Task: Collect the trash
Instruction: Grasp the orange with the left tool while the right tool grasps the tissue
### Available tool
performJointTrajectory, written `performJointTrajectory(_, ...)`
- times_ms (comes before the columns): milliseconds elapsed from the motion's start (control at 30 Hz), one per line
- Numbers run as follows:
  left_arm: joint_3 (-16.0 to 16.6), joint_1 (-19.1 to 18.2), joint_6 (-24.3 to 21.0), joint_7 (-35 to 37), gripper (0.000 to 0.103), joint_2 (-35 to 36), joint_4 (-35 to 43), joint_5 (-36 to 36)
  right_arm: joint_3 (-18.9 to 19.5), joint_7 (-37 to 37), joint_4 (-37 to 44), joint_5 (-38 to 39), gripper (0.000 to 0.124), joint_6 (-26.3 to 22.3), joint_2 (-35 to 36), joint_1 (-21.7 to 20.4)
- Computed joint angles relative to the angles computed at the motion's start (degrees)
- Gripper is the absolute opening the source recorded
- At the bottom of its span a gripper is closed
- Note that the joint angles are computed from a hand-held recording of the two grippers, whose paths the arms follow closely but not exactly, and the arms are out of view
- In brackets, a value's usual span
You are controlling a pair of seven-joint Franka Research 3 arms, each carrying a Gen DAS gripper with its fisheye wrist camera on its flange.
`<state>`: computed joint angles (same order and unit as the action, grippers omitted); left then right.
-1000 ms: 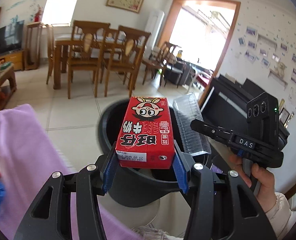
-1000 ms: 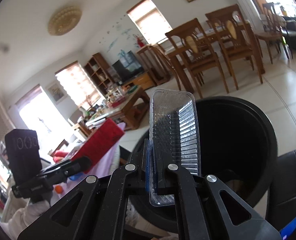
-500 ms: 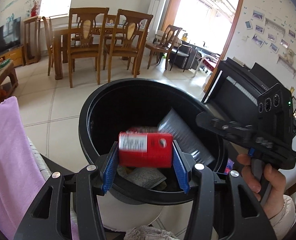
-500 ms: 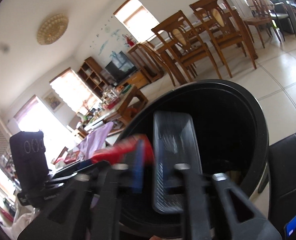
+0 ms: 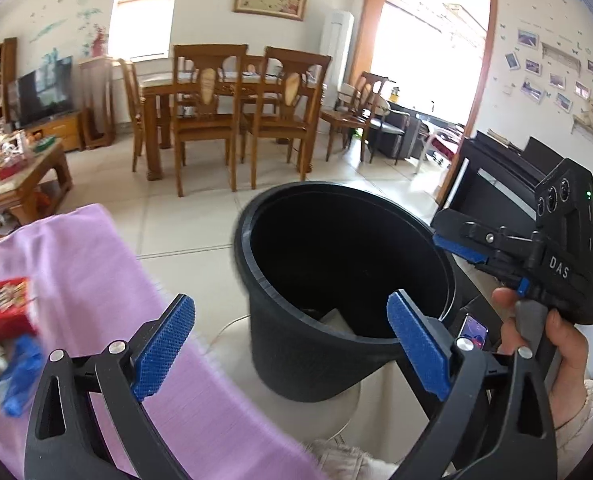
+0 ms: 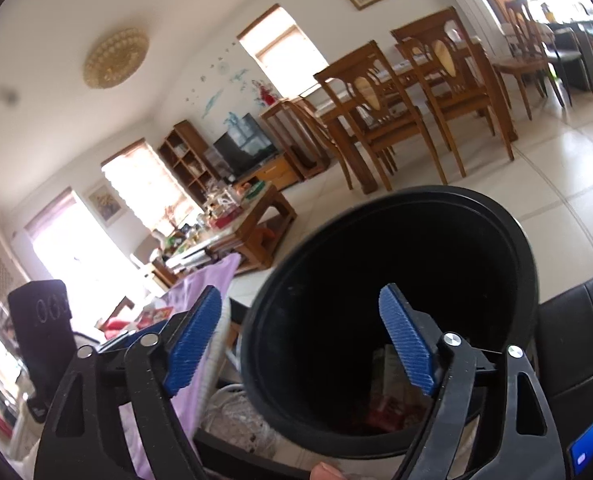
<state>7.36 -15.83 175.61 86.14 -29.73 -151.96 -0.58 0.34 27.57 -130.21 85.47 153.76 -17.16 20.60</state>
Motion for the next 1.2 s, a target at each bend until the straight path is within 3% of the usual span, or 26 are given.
performJointTrajectory(67, 0.0, 1.5, -0.3, -0.1, 0.096, -3.3, -2.2, 0.3, 1.3, 1.2, 0.7, -1.9, 0.083, 0.7, 0.0, 0.7)
performJointTrajectory(300, -2.2, 14.9, -5.3, -3.0, 0.096, -19.0, -11.8, 5.1, 5.1, 5.3, 4.0, -7.8, 0.083, 3.4, 1.9, 5.5)
performJointTrajectory(433, 0.3, 22.2, -9.9, -2.3, 0.096, -26.4, -15.6, 7.1, 7.5, 8.7, 7.7, -11.6, 0.083, 4.6, 5.5, 8.9)
performJointTrajectory(533, 1.1, 27.4, -13.2, -1.5, 0.096, -28.5, -16.6, 8.3, 9.4, 11.1, 10.2, -14.5, 0.083, 5.9, 8.6, 11.5)
performJointTrajectory(667, 2.9, 31.1, -18.2, 2.1, 0.096, -28.0, -16.0, 9.8, 11.7, 15.4, 14.6, -19.7, 0.083, 6.9, 13.5, 13.8)
performJointTrajectory(767, 4.1, 32.3, -20.6, 4.9, 0.093, -26.7, -15.2, 9.8, 13.3, 20.7, 18.6, -26.0, 0.083, 7.3, 17.7, 15.1)
performJointTrajectory(867, 6.6, 32.2, -23.4, 8.5, 0.068, -25.9, -15.1, 8.5, 14.7, 26.1, 22.5, -33.5, 0.083, 7.9, 22.0, 16.4)
performJointTrajectory(933, 8.3, 30.8, -25.2, 11.0, 0.064, -25.4, -14.2, 6.5, 15.0, 30.7, 25.4, -39.2, 0.083, 7.3, 24.8, 17.1)
performJointTrajectory(1200, 8.0, 30.4, -28.2, 16.1, 0.042, -24.5, -13.2, 2.5, 13.7, 48.3, 39.0, -61.3, 0.08, 2.7, 36.3, 21.3)
